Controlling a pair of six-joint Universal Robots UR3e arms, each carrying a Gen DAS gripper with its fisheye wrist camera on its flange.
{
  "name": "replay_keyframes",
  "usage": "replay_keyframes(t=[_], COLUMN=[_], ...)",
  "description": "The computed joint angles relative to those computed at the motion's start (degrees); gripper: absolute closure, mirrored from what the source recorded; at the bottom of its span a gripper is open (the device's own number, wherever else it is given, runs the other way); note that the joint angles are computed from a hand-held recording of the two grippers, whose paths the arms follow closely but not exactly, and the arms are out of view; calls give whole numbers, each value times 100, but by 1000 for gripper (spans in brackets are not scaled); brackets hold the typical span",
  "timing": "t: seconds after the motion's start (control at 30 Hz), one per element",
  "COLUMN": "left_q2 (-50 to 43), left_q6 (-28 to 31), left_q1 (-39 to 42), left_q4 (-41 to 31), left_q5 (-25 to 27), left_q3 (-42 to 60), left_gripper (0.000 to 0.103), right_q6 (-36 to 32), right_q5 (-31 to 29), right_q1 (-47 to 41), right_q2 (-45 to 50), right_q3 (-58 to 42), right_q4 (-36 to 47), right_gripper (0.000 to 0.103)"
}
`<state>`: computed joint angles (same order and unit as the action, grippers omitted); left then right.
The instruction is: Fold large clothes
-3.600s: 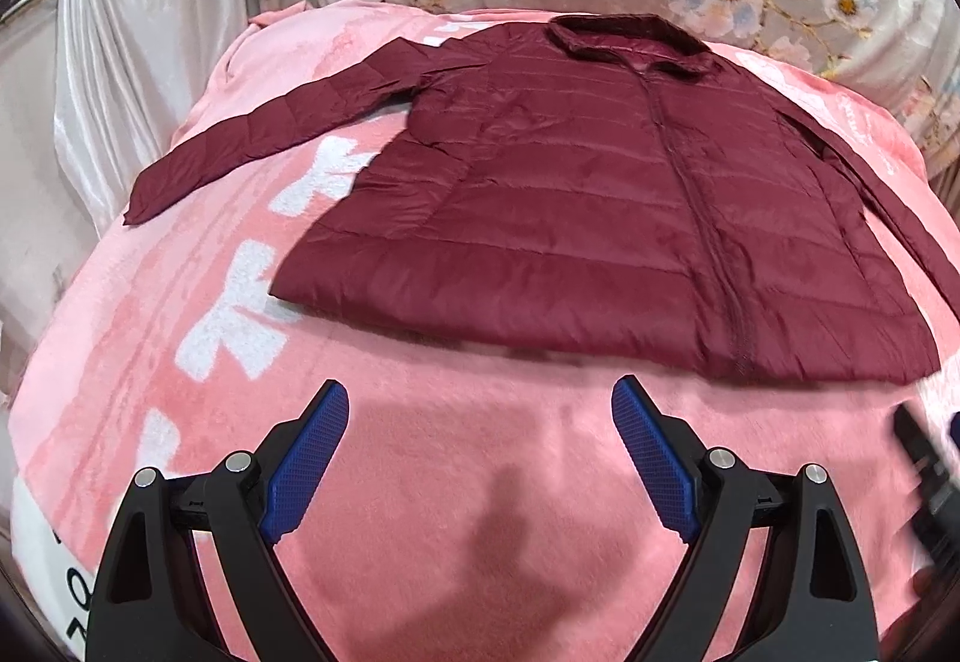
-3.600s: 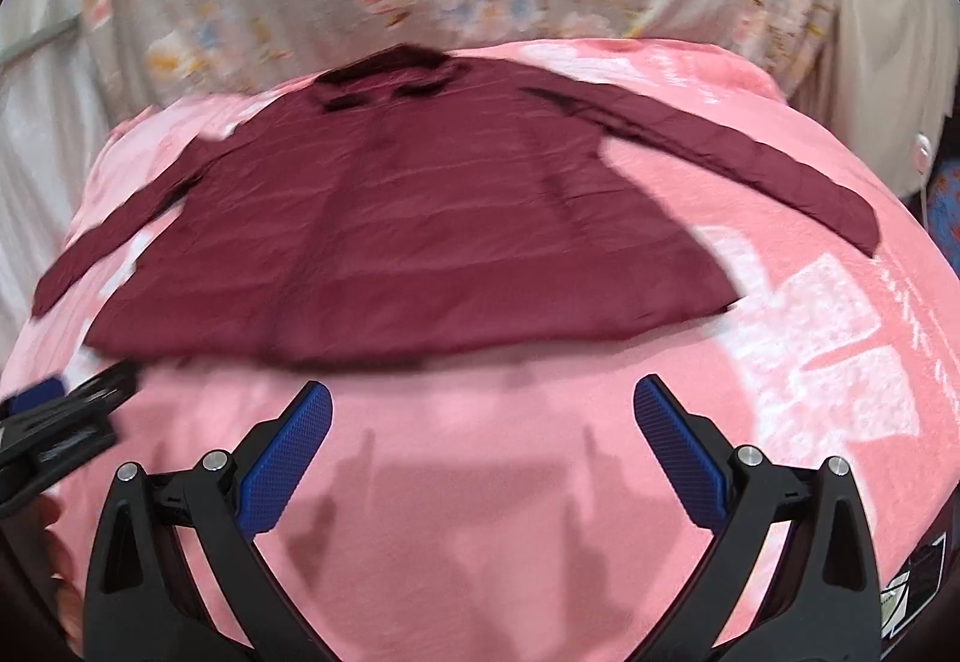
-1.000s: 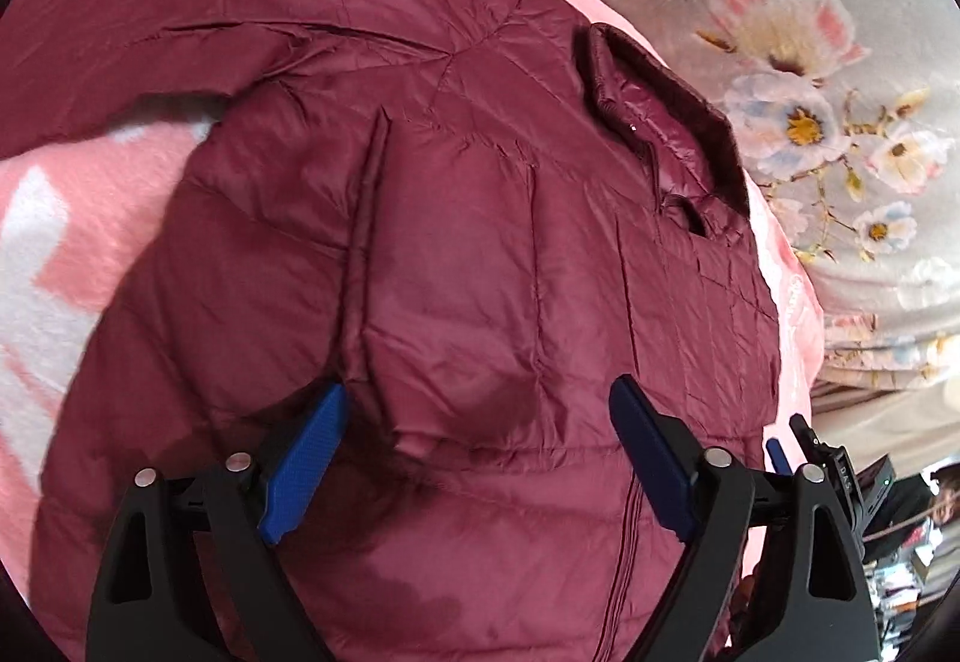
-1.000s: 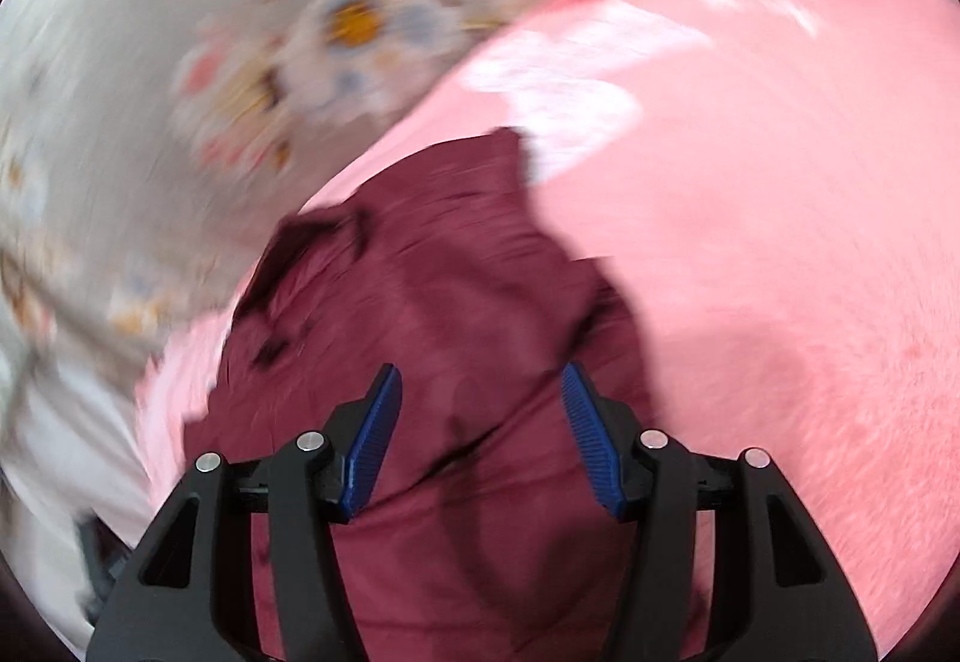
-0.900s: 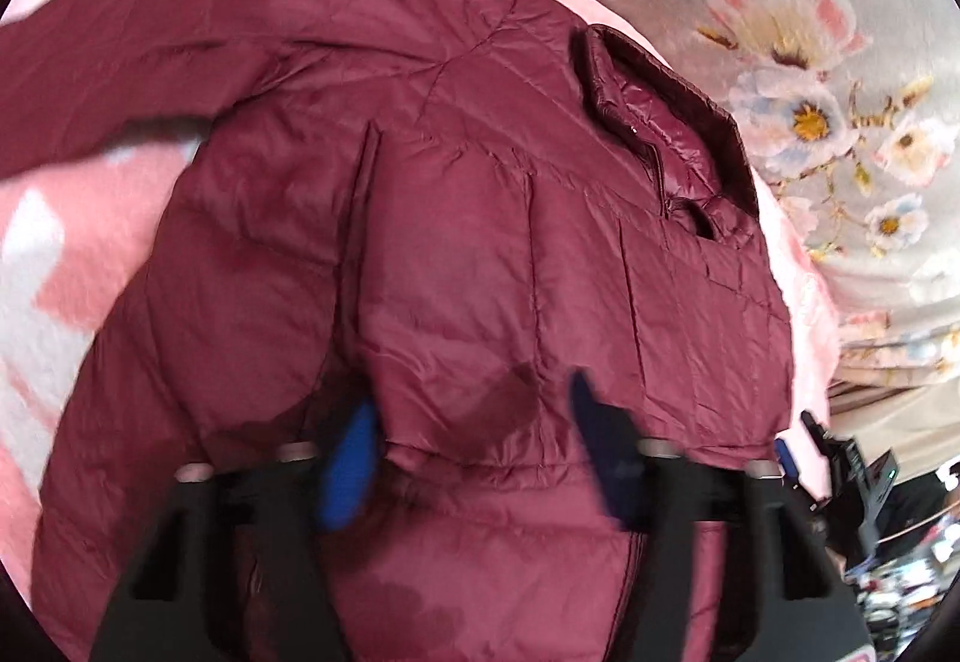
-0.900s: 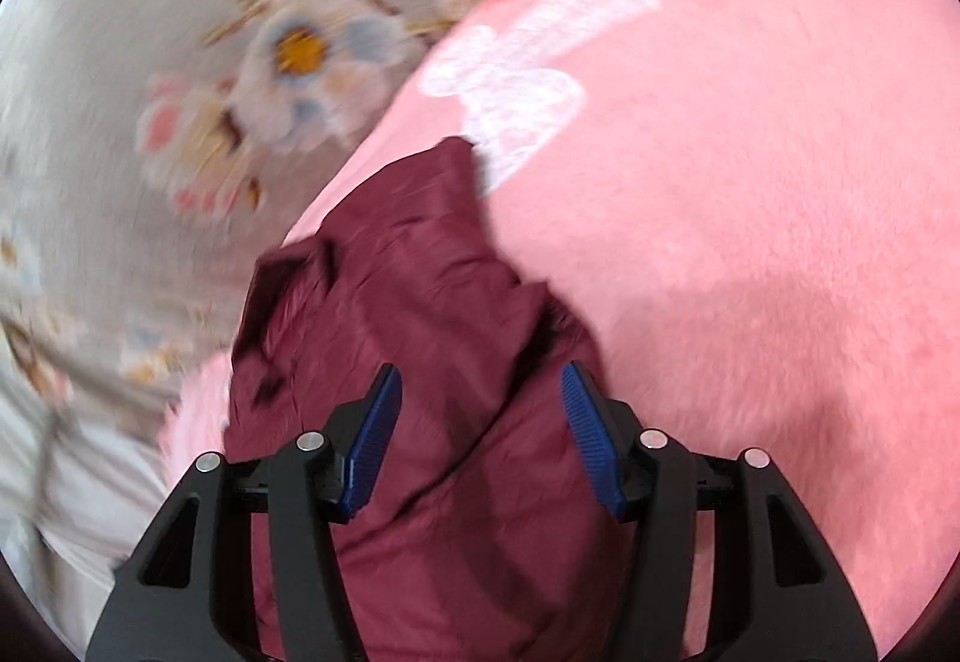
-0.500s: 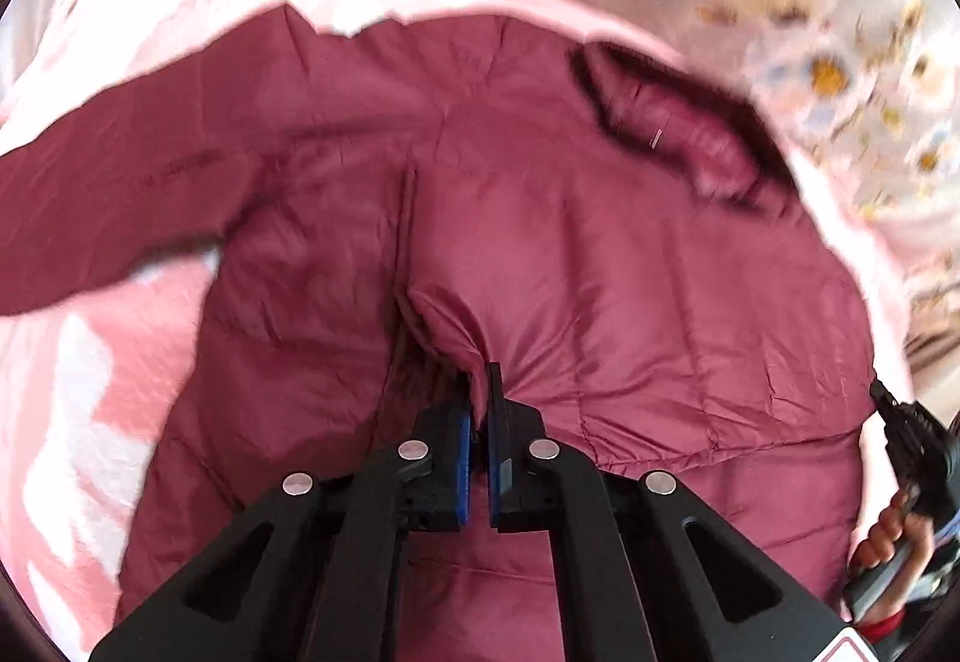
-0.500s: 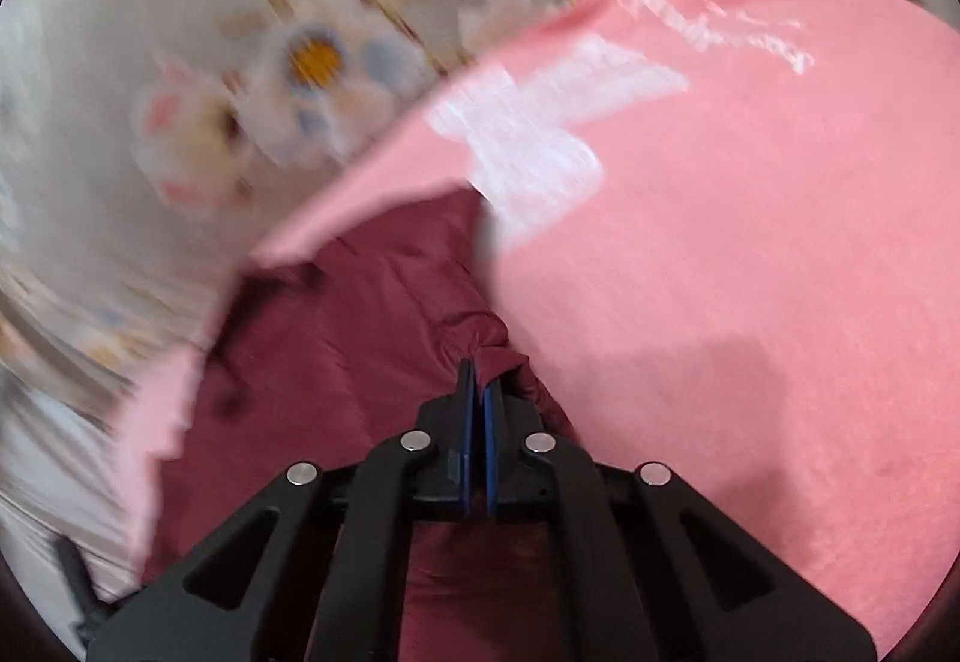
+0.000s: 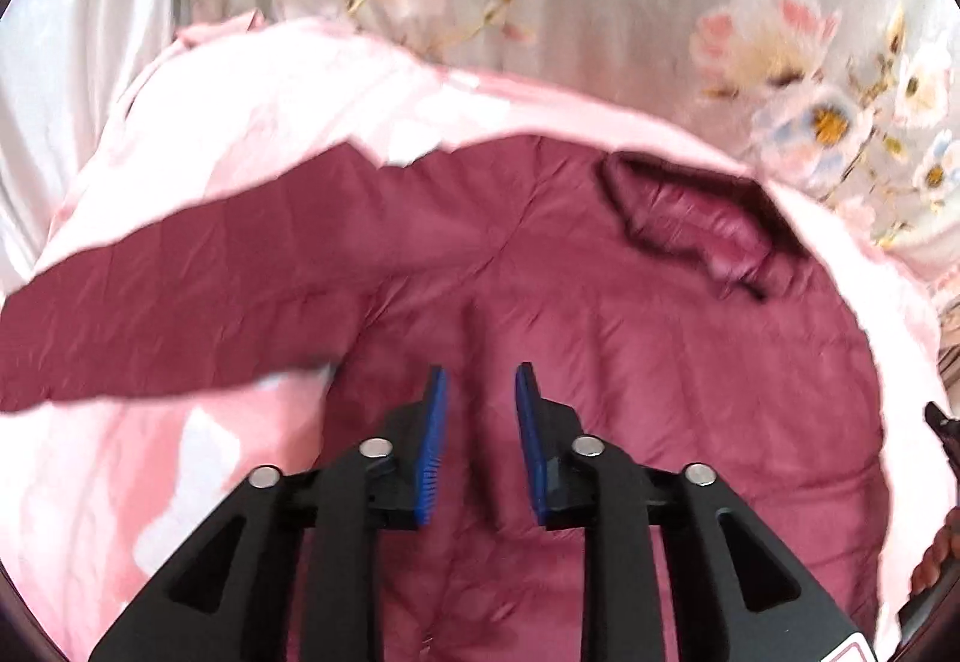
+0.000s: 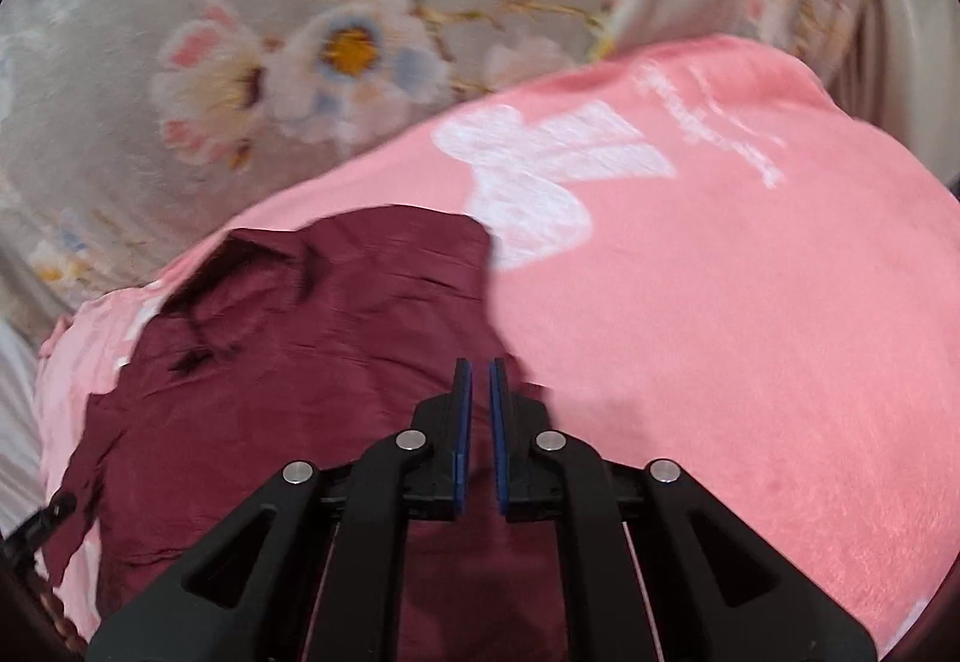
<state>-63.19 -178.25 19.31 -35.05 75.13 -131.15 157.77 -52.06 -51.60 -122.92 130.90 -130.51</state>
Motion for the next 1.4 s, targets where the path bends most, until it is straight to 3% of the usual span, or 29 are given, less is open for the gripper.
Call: replay_keyframes(t=[0.17,0.3,0.4,0.5,0.57,0.7,0.73,0.83,0.93,1.13,1.17,1.23,1.27,1.33,1.4], left_q2=[-1297,-2562,-3097,-3400,-3582,-3686,-3692,-3586,-3650,-3707,-3695,-3676,-3662,-3628,-3610], left_q6=[-723,-852,-858,-758,-666,-652,-619,-588,-575,-594,-597,-621,-647,-685,-715], left_q1=[-1356,-2444,-2757,-2704,-2764,-2864,-2835,-2834,-2878,-2789,-2753,-2700,-2661,-2573,-2519], left_q4=[617,1031,1316,2105,2952,3436,3498,3539,3571,3659,3678,3707,3732,3790,3853], left_q5=[264,822,1085,1034,1127,1264,1209,1183,1187,945,882,804,756,622,564], left_q3=[868,1365,1345,826,484,301,263,150,194,191,166,129,99,31,-28], left_gripper=[78,78,78,77,76,73,71,67,64,59,59,58,58,58,58], right_q6=[1075,1205,1016,738,663,655,720,1282,1756,2652,2630,2548,2564,2729,2657], right_q5=[-1089,-1885,-2046,-1600,-1402,-1495,-1482,-997,-663,-1431,-1558,-1790,-1805,-1316,-1751], right_q1=[2356,3342,3438,3005,2821,2892,2913,2815,2917,3579,3706,3914,3951,3720,3854], right_q2=[1729,2659,2964,2695,2586,2539,2584,2762,3391,5125,5330,5471,5420,5091,5035], right_q3=[-456,-523,-151,522,691,411,136,-510,-1364,-2994,-3144,-3363,-3355,-2977,-2981], right_q4=[-1963,-2540,-2896,-3291,-3300,-2817,-2514,-2226,-2377,-2259,-2279,-2274,-2416,-3068,-3313], right_gripper=[97,97,96,96,96,96,92,53,49,47,54,85,95,95,96])
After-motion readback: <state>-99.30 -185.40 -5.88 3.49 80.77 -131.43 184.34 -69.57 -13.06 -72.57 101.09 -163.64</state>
